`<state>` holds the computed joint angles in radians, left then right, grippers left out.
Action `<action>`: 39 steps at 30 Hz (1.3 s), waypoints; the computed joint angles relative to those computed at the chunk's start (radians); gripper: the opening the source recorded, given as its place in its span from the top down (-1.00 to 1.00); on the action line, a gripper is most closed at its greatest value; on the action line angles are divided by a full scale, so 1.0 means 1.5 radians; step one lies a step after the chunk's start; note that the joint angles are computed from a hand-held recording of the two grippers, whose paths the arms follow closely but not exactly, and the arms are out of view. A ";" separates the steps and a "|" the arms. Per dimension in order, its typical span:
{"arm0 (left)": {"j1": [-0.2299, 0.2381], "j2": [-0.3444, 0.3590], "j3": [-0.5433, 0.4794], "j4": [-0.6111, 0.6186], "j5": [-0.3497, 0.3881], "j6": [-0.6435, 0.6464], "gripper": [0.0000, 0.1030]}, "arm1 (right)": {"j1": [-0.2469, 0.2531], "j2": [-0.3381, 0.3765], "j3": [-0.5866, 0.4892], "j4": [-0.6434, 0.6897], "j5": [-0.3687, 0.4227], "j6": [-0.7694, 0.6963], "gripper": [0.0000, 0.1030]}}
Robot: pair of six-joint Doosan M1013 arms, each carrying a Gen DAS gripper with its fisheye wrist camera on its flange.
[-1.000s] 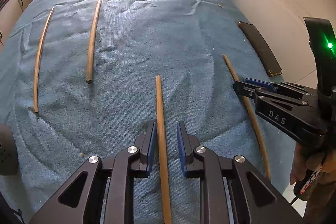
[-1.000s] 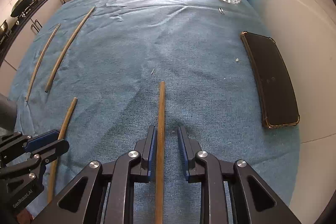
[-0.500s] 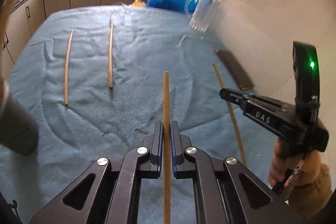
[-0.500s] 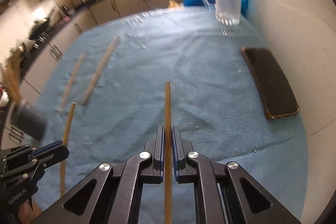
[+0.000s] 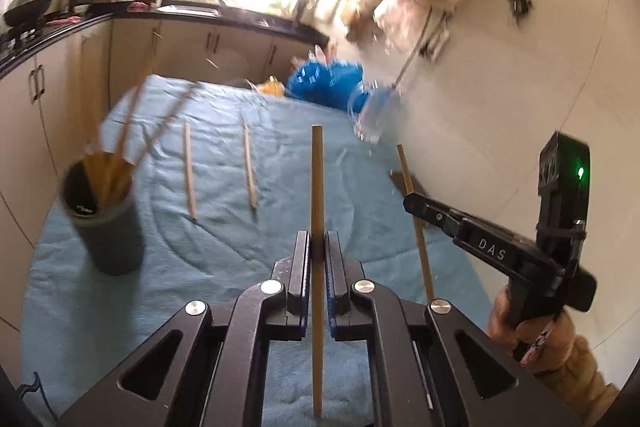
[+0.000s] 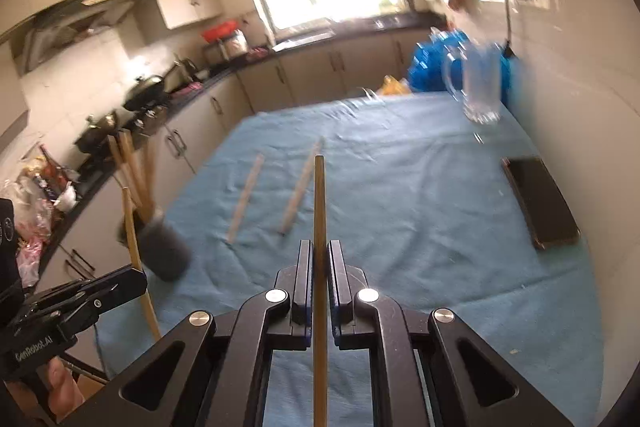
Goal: Organize utensils
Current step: 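Lift both chopsticks upright and carry them over the black cup, then lower both chopsticks into the black cup and open both tools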
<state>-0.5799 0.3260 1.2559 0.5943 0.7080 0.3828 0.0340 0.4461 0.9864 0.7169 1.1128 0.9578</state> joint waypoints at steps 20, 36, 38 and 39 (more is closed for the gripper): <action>0.040 -0.130 0.085 0.305 0.075 -0.230 0.88 | 0.128 0.026 -0.074 0.227 -0.059 -0.068 0.86; 0.129 -0.068 0.035 0.163 0.041 -0.096 0.88 | 0.196 0.081 -0.110 0.150 -0.224 0.016 0.86; 0.133 -0.062 0.033 0.146 0.039 -0.085 0.88 | 0.199 0.079 -0.102 0.145 -0.239 0.004 0.86; 0.134 -0.059 0.031 0.134 0.041 -0.076 0.88 | 0.200 0.078 -0.097 0.144 -0.245 -0.004 0.86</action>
<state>-0.3783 0.2381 1.3023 0.7956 0.7697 0.2686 0.3344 0.5630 0.8403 0.9324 0.7454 0.9516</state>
